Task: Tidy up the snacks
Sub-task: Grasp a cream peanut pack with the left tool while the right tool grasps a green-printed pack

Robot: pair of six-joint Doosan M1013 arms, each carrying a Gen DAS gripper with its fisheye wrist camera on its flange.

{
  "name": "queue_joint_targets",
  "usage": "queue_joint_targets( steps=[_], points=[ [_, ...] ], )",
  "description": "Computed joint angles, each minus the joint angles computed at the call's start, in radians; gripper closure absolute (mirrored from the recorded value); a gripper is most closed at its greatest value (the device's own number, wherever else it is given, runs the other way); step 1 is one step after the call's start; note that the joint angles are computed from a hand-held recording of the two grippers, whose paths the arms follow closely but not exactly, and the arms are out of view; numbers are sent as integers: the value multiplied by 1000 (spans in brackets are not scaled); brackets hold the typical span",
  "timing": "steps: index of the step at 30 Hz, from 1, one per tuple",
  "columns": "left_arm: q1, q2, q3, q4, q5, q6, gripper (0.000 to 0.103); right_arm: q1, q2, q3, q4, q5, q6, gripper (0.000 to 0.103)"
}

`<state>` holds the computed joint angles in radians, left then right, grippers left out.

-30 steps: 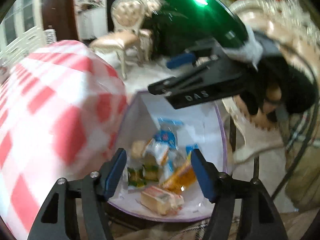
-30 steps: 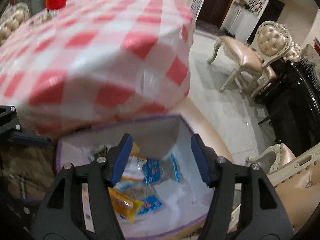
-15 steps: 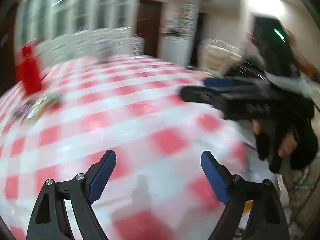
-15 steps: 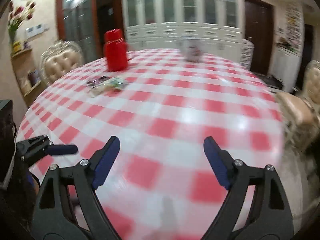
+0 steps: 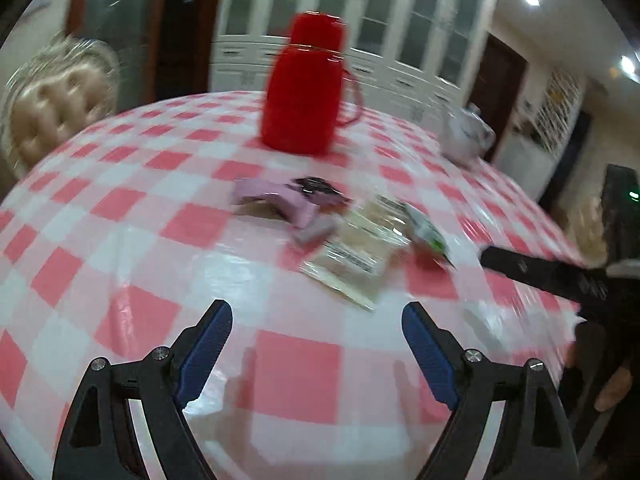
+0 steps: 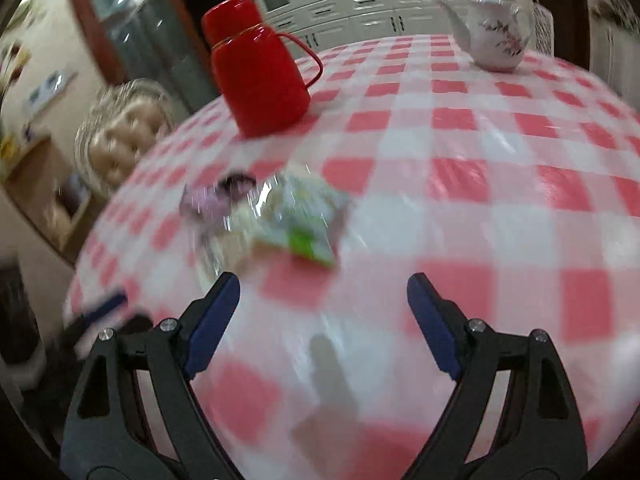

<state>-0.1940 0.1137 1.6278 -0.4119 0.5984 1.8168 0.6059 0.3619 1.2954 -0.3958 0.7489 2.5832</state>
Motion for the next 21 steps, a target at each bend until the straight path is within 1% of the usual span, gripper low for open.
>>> queue_joint_targets(
  steps=[1, 3, 4, 6, 7, 8, 9, 10, 11, 13, 15, 16, 18, 21],
  points=[
    [8, -1, 4, -25, -6, 9, 15, -7, 27, -35, 13, 1, 1, 16],
    [20, -10, 21, -51, -35, 15, 15, -15, 71, -100, 23, 39, -11, 16],
    [27, -12, 25, -78, -37, 30, 15, -17, 103, -147, 18, 82, -8, 16],
    [39, -5, 16, -122, -22, 55, 15, -20, 139, -205, 21, 155, -15, 16],
    [43, -4, 13, -132, -15, 60, 15, -22, 167, -248, 31, 225, -26, 16],
    [44, -3, 11, -134, -7, 64, 15, -27, 178, -264, 43, 251, -35, 15],
    [42, 0, 7, -127, -1, 68, 15, -24, 176, -258, 27, 248, -36, 20],
    [39, 3, 3, -121, 3, 75, 15, -16, 175, -255, 2, 258, -71, 43],
    [34, 6, -1, -117, 8, 86, 15, -14, 169, -246, 8, 259, -111, 59],
    [32, 22, -18, -137, 39, 124, 15, -3, 135, -194, -5, 225, -139, 59],
    [33, 46, -46, -175, 97, 172, 15, 15, 92, -130, -63, 196, -130, 59],
    [33, 58, -59, -187, 121, 191, 15, 22, 59, -84, -80, 167, -118, 59],
    [19, 80, -88, -148, 138, 184, 15, 30, 16, -26, -92, 122, -92, 59],
    [2, 127, -152, -90, 214, 169, 15, 43, -51, 62, -117, 44, -37, 59]
  ],
)
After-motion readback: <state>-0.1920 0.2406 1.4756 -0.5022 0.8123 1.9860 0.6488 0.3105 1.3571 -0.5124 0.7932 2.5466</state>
